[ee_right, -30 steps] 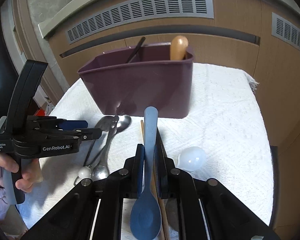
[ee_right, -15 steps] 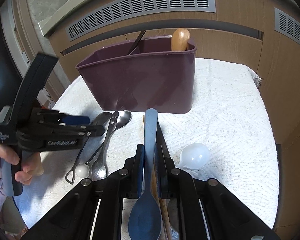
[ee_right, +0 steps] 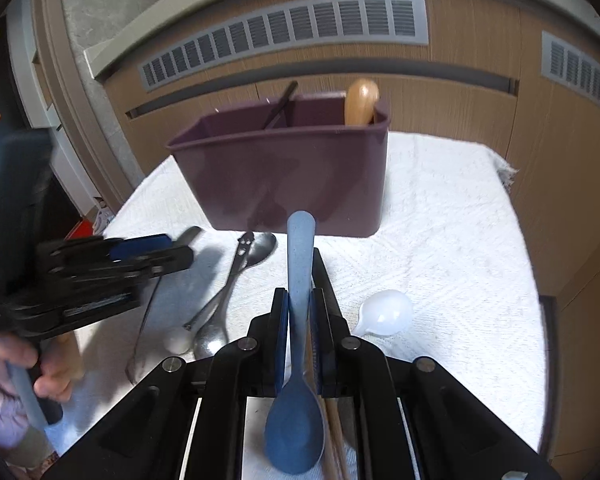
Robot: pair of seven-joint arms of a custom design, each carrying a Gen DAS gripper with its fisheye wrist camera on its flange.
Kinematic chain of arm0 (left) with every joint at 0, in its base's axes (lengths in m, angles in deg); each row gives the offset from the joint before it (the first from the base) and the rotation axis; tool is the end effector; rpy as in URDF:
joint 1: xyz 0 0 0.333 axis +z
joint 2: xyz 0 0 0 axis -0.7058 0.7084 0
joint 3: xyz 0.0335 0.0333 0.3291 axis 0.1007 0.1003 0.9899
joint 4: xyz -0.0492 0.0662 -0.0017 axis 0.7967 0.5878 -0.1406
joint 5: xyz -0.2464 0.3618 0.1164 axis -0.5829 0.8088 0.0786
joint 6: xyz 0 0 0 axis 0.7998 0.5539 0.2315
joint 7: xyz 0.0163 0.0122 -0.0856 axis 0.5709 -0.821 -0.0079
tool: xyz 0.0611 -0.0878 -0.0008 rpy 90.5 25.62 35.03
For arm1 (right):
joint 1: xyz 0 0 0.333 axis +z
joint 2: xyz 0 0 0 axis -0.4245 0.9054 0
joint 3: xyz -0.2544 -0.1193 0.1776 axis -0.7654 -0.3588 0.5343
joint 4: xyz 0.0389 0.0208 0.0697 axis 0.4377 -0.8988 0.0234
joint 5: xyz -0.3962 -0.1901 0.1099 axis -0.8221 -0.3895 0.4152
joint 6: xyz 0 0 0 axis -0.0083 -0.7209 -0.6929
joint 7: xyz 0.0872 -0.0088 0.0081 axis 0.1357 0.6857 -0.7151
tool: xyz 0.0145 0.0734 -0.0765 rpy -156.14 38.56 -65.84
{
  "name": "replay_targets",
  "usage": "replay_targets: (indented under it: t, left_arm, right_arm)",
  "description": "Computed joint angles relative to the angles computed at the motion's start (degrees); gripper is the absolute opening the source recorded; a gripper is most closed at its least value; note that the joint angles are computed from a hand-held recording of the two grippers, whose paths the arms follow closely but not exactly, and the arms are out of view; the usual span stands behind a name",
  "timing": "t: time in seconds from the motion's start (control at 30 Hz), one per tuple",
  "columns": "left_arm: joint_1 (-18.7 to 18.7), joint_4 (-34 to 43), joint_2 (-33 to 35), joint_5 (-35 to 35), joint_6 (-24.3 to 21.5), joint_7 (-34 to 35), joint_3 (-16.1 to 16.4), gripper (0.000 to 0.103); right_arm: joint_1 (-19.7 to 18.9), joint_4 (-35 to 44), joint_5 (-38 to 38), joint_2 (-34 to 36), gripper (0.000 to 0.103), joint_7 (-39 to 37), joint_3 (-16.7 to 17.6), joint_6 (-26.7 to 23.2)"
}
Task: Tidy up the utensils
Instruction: 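Grasp the blue plastic spoon with the right tool while the left tool grasps the slotted spatula, then lift the blue spoon and slotted spatula toward the maroon caddy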
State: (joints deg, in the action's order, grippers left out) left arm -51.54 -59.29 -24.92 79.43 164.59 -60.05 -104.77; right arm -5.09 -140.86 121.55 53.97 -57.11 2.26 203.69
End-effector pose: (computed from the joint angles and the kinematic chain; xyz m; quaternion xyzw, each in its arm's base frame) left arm 0.4235 -0.2886 0.4001 -0.7407 0.5419 -0.3164 0.2402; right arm 0.5340 0.1980 0.3765 -0.8333 0.3857 -0.0690 0.3899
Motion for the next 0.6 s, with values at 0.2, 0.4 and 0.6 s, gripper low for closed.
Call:
replay_targets:
  t: [0.2, 0.4, 0.6]
  left_arm:
    - [-0.63, -2.69, -8.42, 5.52, -3.91, -8.61, -4.93, 0.032]
    - [-1.04, -2.93, -10.97, 4.32, -4.63, -7.76, -6.19, 0.015]
    - [-2.30, -3.06, -10.79, -0.11, -8.28, -4.54, -5.56, 0.014]
  right_arm:
    - [1.67, -5.63, 8.71, -7.79, 0.009, -9.08, -1.26, 1.22]
    - [2.74, -7.75, 9.68, -11.52, 0.009, -10.35, -2.61, 0.61]
    - [3.01, -8.12, 8.26, -12.36, 0.009, -9.08, -3.49, 0.32]
